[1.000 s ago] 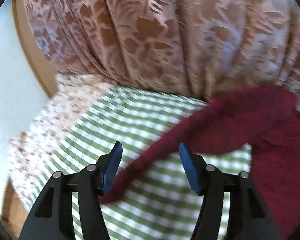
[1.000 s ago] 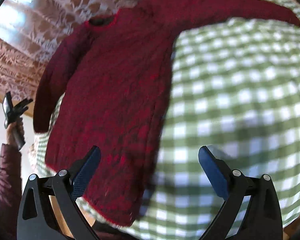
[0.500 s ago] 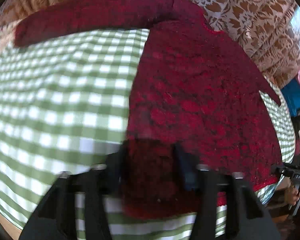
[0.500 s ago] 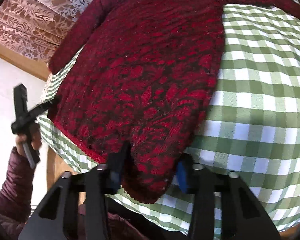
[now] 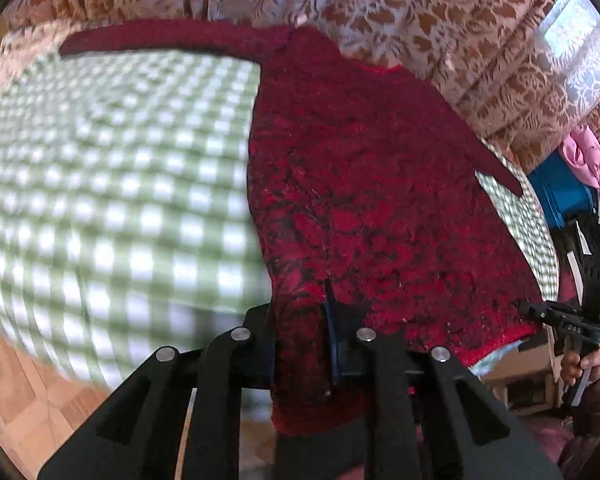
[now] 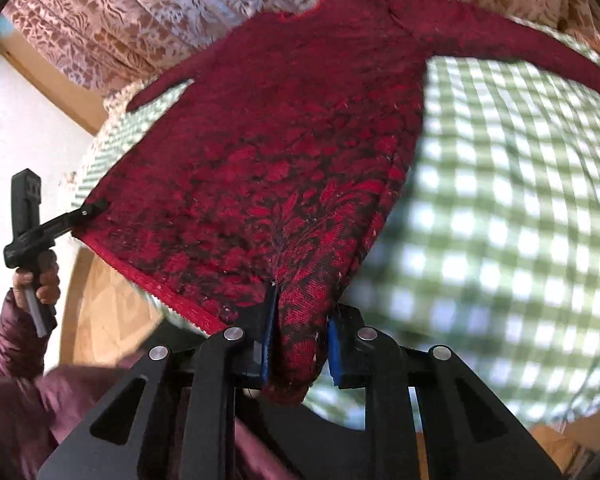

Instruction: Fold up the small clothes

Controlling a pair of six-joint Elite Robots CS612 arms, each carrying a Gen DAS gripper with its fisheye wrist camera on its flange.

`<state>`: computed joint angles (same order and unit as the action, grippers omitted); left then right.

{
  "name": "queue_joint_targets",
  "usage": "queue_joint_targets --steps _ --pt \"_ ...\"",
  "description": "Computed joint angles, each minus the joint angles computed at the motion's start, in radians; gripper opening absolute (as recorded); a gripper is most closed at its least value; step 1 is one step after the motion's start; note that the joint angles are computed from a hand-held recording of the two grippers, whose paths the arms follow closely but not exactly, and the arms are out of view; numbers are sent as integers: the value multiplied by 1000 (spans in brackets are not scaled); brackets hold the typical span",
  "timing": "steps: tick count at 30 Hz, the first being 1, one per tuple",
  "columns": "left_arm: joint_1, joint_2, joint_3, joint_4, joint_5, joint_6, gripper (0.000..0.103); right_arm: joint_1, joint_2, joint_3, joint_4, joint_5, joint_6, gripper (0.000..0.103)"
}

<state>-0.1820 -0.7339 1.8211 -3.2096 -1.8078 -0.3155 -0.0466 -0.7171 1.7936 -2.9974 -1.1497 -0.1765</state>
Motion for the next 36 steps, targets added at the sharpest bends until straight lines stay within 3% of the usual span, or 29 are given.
queue_joint_targets --steps 4,6,7,8,13,17,23,27,28,29,33,36 --pt "-16 -5 32 11 -5 -6 19 -21 -9 28 25 4 -21 20" --pt "-13 -7 37 -5 -6 -20 33 -28 -13 27 35 10 -25 33" --pt "-8 -9 42 -32 -1 -37 44 -28 -17 22 40 -1 -11 51" --pt "-3 -10 49 -61 0 -49 49 -30 -21 24 21 -5 4 66" --pt "34 -1 26 -123 54 -164 51 -7 -13 -9 -133 -20 61 80" --pt "64 13 -15 -124 141 -280 57 51 45 -113 -168 -39 98 82" --pt "113 44 -113 -75 268 -352 64 132 145 -287 -122 -77 132 82" --pt "157 87 -214 -27 262 -395 65 185 195 -351 -137 -243 91 82" --pt "165 99 -240 -15 263 -409 65 191 206 -365 -116 -266 81 83" --pt "178 115 -276 9 256 -427 64 191 217 -373 -107 -276 82 90" --pt "202 176 -399 92 262 -452 63 177 237 -367 -161 -236 84 100" --pt "217 232 -498 141 258 -456 61 176 245 -375 -168 -234 70 100"
